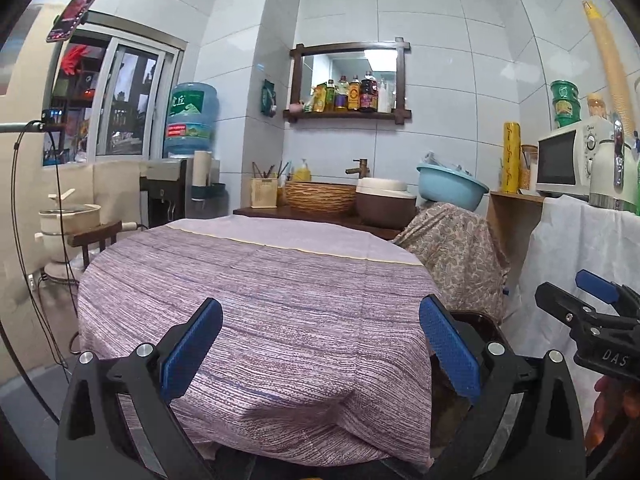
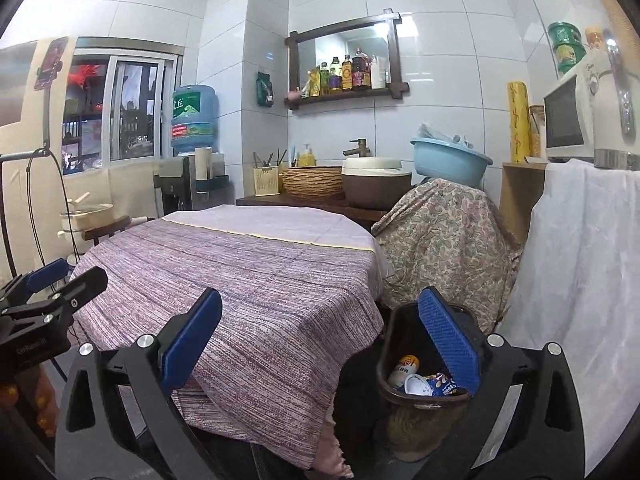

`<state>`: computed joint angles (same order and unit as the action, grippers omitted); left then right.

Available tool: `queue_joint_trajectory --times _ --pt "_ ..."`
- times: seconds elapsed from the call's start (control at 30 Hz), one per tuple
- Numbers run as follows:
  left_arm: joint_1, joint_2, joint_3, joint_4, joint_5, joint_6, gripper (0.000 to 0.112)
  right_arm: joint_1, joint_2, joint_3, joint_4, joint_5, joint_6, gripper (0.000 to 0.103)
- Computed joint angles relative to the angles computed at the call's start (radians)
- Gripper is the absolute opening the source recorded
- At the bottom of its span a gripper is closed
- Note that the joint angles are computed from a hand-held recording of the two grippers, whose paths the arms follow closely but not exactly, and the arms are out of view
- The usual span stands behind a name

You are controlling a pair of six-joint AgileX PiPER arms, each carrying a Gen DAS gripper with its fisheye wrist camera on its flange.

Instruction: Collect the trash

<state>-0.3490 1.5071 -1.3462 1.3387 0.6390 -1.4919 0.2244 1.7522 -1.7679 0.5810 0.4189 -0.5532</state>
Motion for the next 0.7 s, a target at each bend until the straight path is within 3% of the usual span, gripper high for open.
queue_joint_trajectory --times 0.13,0.7 --pt "-0.024 -0.007 0.018 0.074 0.05 -0.067 0.097 0.0 -0.025 0.032 0.011 -0.02 -0.022 0.097" --pt "-0.035 -0.011 0.013 0.066 0.068 -0.052 0.097 -0.01 -0.034 0.045 0.024 -0.03 -0.019 0.097"
